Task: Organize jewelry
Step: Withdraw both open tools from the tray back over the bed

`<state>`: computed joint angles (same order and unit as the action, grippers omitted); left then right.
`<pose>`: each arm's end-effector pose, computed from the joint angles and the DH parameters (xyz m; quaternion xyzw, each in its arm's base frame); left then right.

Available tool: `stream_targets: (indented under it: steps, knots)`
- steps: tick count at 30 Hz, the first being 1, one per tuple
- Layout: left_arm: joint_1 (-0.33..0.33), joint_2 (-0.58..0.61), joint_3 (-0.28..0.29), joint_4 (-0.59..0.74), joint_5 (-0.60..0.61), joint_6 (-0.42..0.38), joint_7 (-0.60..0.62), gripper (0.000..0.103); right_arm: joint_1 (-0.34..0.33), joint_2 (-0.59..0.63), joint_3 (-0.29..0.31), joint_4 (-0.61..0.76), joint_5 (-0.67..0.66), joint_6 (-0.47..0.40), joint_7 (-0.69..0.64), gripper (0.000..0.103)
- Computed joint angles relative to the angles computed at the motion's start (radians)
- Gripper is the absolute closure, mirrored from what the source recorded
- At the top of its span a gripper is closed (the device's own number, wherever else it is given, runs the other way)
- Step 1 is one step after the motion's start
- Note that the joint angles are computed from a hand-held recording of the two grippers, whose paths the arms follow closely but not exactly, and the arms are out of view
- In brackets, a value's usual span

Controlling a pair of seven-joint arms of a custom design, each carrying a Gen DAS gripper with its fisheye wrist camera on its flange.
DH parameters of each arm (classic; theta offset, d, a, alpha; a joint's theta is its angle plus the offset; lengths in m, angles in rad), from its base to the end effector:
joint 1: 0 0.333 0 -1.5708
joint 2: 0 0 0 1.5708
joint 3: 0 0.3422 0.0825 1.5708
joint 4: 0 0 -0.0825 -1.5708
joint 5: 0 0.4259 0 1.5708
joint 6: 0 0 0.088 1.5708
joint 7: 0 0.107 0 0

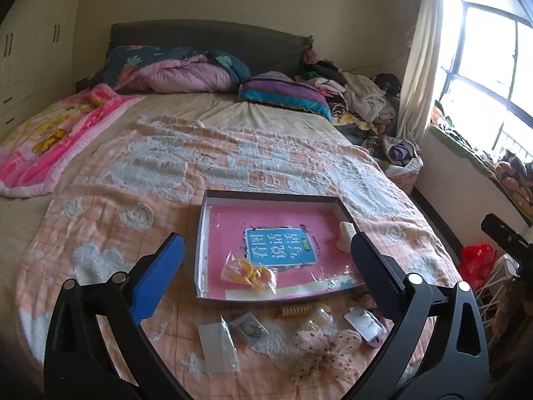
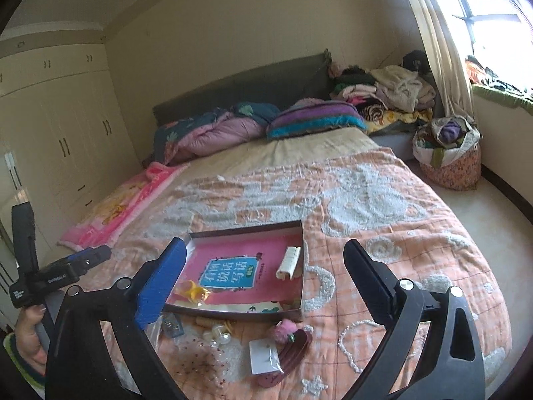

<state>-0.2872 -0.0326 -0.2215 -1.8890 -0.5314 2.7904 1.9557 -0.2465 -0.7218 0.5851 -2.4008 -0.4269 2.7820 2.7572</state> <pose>0.5693 -0.2933 0.6376 -0.4544 0.7543 -0.4506 0.1465 0.3945 0.2295 0.6396 -0.4519 0.7076 -0.3535 0.4125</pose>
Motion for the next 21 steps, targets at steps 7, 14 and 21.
stream_targets:
  steps: [7,14,21]
  knots:
    - [-0.034,-0.064,0.014,-0.056,-0.055,0.014,0.079,0.009,0.024,-0.066,0.006,-0.007,0.006,-0.031,-0.002,0.008]
    - [-0.089,-0.110,0.047,-0.109,-0.158,-0.007,0.177,0.009,0.058,-0.105,0.008,-0.006,0.022,-0.098,-0.030,0.008]
    - [-0.112,-0.146,0.050,-0.163,-0.116,0.003,0.150,0.009,0.106,-0.163,0.010,-0.039,0.026,-0.149,-0.061,0.008]
